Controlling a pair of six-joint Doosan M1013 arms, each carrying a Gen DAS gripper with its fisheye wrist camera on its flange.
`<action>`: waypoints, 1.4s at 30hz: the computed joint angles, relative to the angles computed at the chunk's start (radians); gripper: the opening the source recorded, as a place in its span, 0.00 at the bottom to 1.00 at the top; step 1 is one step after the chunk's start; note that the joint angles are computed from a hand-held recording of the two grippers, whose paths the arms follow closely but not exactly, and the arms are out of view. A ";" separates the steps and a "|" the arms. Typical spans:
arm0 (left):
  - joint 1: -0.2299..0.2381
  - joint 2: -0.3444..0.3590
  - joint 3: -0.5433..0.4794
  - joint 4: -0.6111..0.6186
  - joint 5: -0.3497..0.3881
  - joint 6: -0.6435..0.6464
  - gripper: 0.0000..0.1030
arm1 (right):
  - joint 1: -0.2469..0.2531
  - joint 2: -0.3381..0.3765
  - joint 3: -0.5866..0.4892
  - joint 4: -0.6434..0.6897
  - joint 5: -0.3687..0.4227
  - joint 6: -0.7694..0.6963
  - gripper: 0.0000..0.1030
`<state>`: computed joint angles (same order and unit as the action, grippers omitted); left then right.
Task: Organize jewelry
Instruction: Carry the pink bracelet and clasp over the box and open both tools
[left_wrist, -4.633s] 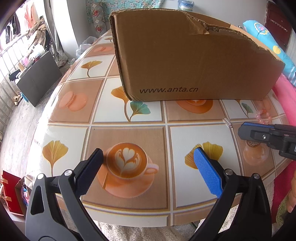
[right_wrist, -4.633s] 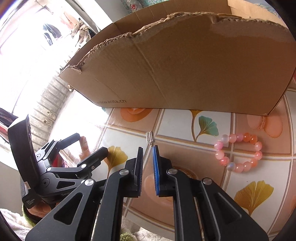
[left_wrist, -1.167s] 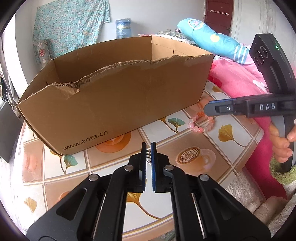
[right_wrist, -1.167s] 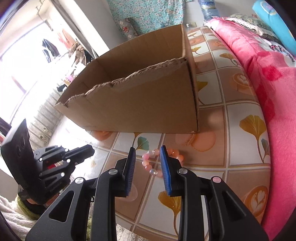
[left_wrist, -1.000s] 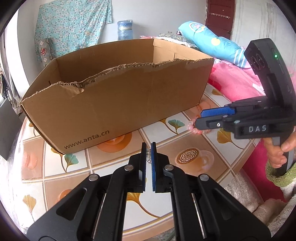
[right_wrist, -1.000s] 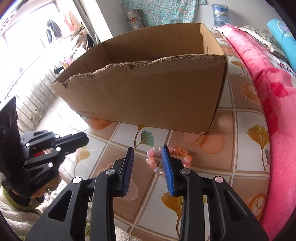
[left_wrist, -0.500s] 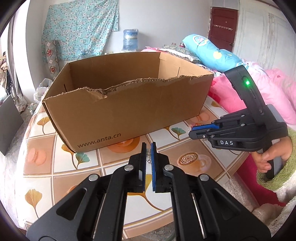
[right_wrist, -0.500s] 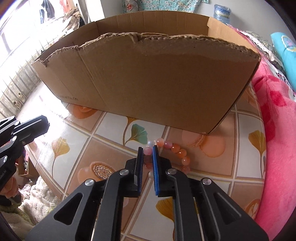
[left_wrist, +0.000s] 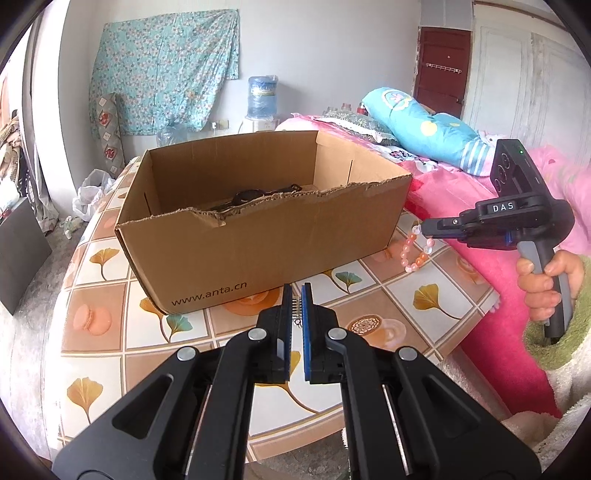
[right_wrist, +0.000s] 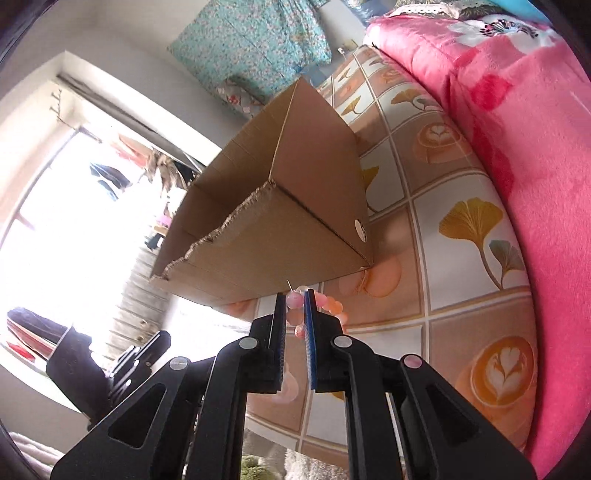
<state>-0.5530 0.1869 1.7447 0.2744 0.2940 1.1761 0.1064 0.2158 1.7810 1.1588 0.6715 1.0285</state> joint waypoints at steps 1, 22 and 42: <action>-0.001 -0.002 -0.002 0.001 -0.001 0.001 0.04 | -0.005 -0.006 0.010 0.040 0.000 -0.032 0.10; 0.093 0.202 -0.385 -0.763 0.273 0.625 0.04 | -0.007 0.058 -0.253 0.019 0.085 -0.169 0.10; 0.115 0.381 -0.616 -0.680 0.567 0.389 0.12 | -0.002 0.145 -0.368 -0.201 0.139 -0.035 0.10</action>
